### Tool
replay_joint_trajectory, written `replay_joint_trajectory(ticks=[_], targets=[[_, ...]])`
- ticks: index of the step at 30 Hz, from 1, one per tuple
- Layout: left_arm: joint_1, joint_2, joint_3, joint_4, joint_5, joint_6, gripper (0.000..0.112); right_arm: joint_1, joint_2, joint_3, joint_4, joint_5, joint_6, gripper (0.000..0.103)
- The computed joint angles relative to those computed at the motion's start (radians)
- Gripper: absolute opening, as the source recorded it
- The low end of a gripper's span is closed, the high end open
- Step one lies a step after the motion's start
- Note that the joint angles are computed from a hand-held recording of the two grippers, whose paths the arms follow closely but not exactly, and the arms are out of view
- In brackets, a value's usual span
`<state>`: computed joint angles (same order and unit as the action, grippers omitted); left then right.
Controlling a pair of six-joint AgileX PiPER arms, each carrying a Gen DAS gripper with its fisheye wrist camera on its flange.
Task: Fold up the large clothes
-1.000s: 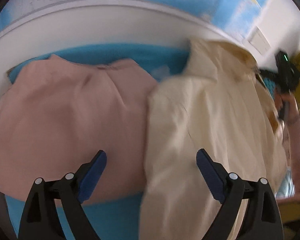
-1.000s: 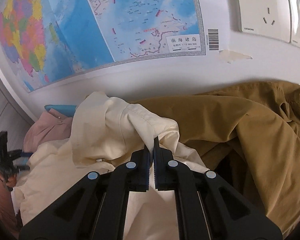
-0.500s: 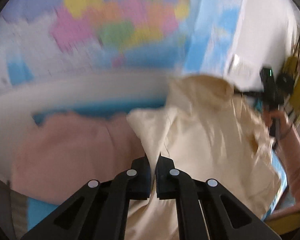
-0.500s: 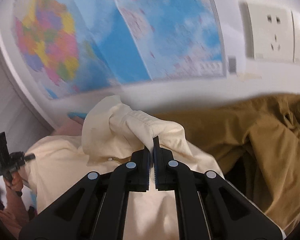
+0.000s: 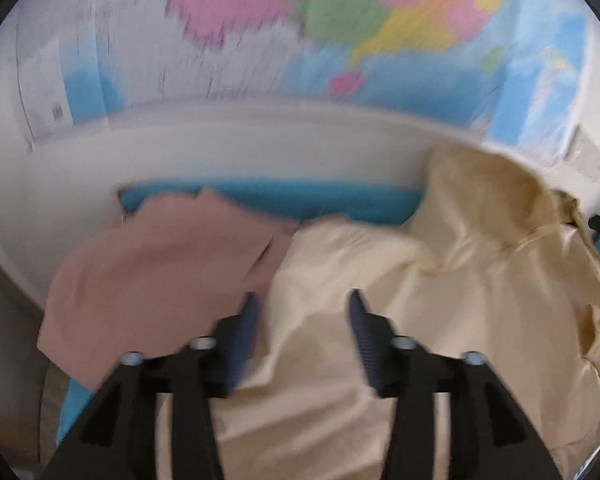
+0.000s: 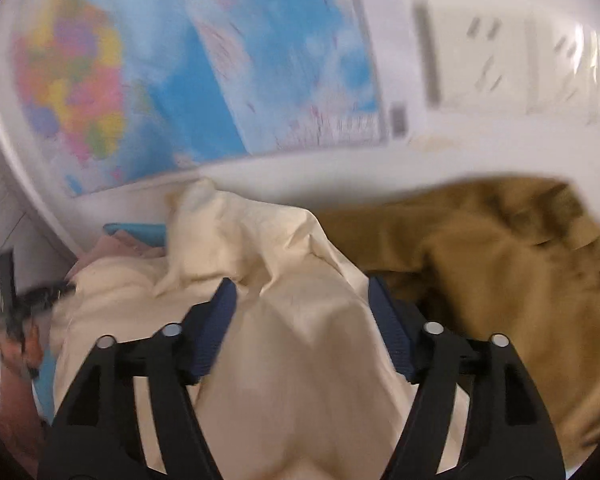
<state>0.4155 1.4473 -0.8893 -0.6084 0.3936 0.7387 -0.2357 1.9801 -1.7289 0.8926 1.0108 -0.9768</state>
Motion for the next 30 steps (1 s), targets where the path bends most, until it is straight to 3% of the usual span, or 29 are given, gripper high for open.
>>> replay_joint_trajectory(ticks=[4, 6, 10, 15, 17, 18, 19, 20, 21, 22, 24, 27, 29, 30], targets=[[-0.068, -0.144, 0.072, -0.09, 0.01, 0.134, 0.066, -0.163, -0.141, 0.188, 0.057, 0.071, -0.232, 0.081], [-0.116, -0.195, 0.092, -0.128, 0.04, 0.182, 0.068, -0.223, -0.205, 0.307, 0.033, 0.068, -0.332, 0.081], [-0.272, -0.221, 0.11, -0.13, 0.044, 0.18, 0.077, -0.272, -0.304, 0.532, -0.027, -0.037, -0.5, 0.083], [-0.423, -0.198, 0.136, -0.125, 0.029, 0.133, 0.08, -0.221, -0.334, 0.684, -0.043, -0.2, -0.601, 0.086], [-0.461, -0.178, 0.155, -0.121, 0.017, 0.102, 0.08, -0.171, -0.351, 0.758, -0.031, -0.338, -0.682, 0.085], [-0.475, -0.172, 0.166, -0.123, 0.018, 0.092, 0.08, -0.159, -0.348, 0.778, -0.023, -0.374, -0.706, 0.079], [-0.467, -0.169, 0.178, -0.147, 0.02, 0.119, 0.08, -0.15, -0.339, 0.781, -0.023, -0.39, -0.702, 0.064], [-0.469, -0.168, 0.195, -0.155, 0.02, 0.12, 0.08, -0.145, -0.338, 0.784, -0.03, -0.41, -0.693, 0.055], [-0.471, -0.173, 0.208, -0.155, 0.017, 0.117, 0.08, -0.144, -0.337, 0.776, -0.047, -0.415, -0.673, 0.034], [-0.473, -0.18, 0.222, -0.151, 0.013, 0.109, 0.08, -0.167, -0.335, 0.756, -0.035, -0.379, -0.659, 0.017], [-0.451, -0.211, 0.257, -0.163, 0.016, 0.122, 0.08, -0.245, -0.349, 0.727, 0.037, -0.297, -0.673, 0.011], [-0.369, -0.282, 0.329, -0.236, 0.047, 0.207, 0.08, -0.431, -0.29, 0.595, 0.164, -0.091, -0.63, 0.012], [-0.269, -0.333, 0.375, -0.318, 0.104, 0.309, 0.08, -0.476, -0.232, 0.521, 0.136, -0.063, -0.555, 0.015], [-0.207, -0.356, 0.398, -0.352, 0.141, 0.357, 0.081, -0.481, -0.202, 0.502, 0.107, -0.067, -0.52, 0.023]])
